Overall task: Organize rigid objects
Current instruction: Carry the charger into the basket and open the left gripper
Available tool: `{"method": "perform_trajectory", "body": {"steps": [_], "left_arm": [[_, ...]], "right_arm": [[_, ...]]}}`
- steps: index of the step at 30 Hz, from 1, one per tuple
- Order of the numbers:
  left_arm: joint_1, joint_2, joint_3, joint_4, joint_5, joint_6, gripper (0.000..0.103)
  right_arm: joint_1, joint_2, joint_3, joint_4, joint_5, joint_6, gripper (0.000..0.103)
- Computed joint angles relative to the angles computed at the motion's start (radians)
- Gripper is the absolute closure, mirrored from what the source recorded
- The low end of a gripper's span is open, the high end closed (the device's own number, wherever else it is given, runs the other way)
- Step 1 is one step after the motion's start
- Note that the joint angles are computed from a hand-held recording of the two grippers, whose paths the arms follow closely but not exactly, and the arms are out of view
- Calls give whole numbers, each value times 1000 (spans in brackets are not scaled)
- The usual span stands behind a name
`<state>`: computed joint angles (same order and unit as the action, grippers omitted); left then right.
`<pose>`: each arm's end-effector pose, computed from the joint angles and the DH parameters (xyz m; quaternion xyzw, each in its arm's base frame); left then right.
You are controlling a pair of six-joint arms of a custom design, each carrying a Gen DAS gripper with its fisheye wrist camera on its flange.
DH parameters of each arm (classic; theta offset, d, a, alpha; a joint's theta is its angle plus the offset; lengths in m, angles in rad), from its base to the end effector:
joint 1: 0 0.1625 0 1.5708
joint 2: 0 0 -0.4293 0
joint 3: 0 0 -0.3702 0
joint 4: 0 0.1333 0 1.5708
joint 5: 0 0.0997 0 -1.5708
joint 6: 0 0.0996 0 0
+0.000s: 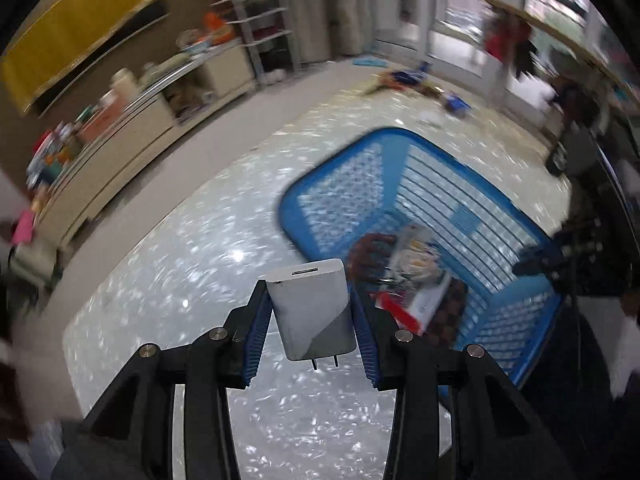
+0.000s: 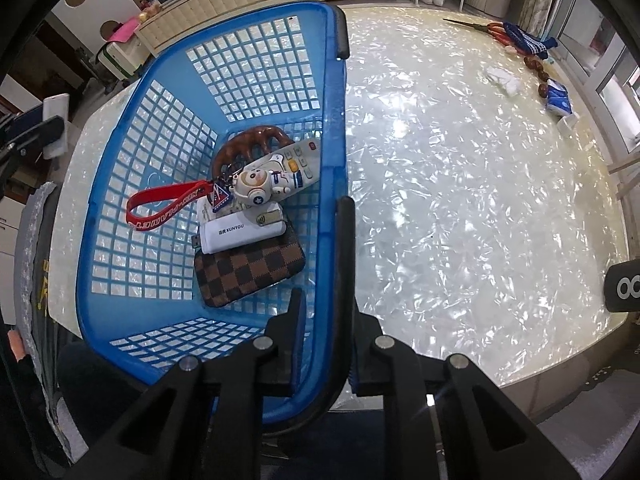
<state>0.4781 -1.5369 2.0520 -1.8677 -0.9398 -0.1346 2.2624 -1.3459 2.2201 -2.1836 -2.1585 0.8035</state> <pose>-0.2816 -0.3622 0.3091 0.4656 0.8230 -0.0930 0.3118 0.3204 -0.2646 0.1912 -0.0154 -0.9496 0.1038 0.2954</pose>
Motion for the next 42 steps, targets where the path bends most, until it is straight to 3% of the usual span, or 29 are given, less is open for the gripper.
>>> {"method": "perform_trajectory", "body": {"steps": [4,14,26,34,42], "left_arm": [[-8,28,17,-33,-88,115,59],[5,88,54,-97,-182,245,61],[53,155,109,-165,-207,382,62],[44,205,122,-202,-109,420,62],[52,249,114,-177,-111,420,62]], "right_arm": [[2,-5,3,5,1,2,87],[-2,-24,19,-25,8,-25,87],[-14,-38,37,-69,22,-60,87],[-16,-48,50,-90,24,-64,87],[-23,-48,60,-98,26,-63,87]]}}
